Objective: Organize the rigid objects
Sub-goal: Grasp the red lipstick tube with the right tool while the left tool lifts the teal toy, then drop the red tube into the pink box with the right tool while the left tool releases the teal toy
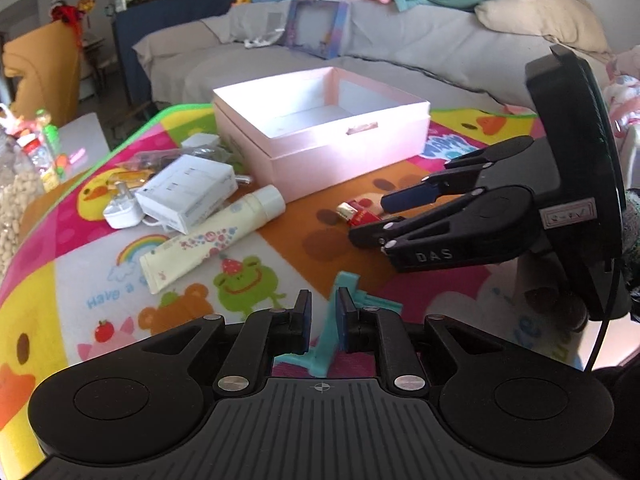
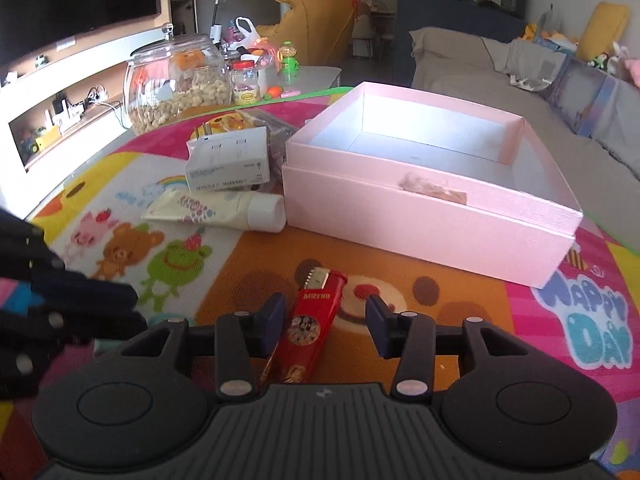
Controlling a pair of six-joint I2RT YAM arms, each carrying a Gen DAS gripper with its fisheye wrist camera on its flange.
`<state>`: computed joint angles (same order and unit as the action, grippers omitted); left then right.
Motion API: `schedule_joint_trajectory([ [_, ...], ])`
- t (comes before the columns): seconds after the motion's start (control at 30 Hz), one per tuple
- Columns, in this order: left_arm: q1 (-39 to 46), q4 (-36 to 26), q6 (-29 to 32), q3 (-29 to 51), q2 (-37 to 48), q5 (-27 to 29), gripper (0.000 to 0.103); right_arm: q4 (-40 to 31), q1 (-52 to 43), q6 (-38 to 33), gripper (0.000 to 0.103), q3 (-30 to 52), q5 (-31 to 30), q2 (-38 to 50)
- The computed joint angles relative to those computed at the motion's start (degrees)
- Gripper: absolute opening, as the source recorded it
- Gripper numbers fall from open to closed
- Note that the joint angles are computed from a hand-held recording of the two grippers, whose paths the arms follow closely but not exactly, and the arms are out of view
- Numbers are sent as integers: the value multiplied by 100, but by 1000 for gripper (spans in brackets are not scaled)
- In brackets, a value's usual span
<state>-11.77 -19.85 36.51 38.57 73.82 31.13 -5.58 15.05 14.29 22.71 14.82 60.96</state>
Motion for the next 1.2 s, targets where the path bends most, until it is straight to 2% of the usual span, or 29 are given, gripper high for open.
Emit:
schedule_joint_trajectory([
  [0.1,-50,-304,116,136,65,77,19,-134,-136,-139,44,-125,-180,-327],
  [0.17,-192,-167,189,23,-26,-137,23,-100,-179,-167,44,-202,-234,-420],
  [0.37,-612,273,-184,-48,274,-794,24,112,-186,-173,44,-124,-228,-182],
  [0.43,-681,269,-469,13,331,-893,24,223,-134,-160,37,-103,-173,-68],
  [0.5,-701,108,-743,110,355,-949,24,233,-47,-209,26,-97,-114,-58],
  [0.6,-471,-150,-433,168,364,-677,24,82,-16,-208,23,-132,-122,-240],
  [0.67,-273,24,-350,-5,303,-423,20,-37,-97,-128,23,-206,-217,-451],
  [0.73,-271,392,-477,-247,188,-418,15,-216,-247,-25,23,-300,-350,-763],
  [0.8,-368,705,-616,-430,60,-492,14,-464,-461,68,23,-349,-558,-1125],
  [0.93,-491,1001,-831,-468,-85,-265,14,-1041,-880,68,23,-262,-856,-2054],
  [1.07,-748,1162,-1067,-140,-188,-292,12,-1307,-1291,-123,23,132,-994,-2681],
  [1.2,-1099,1368,-1272,601,-3,-573,11,-910,-1626,-481,23,621,-965,-2521],
])
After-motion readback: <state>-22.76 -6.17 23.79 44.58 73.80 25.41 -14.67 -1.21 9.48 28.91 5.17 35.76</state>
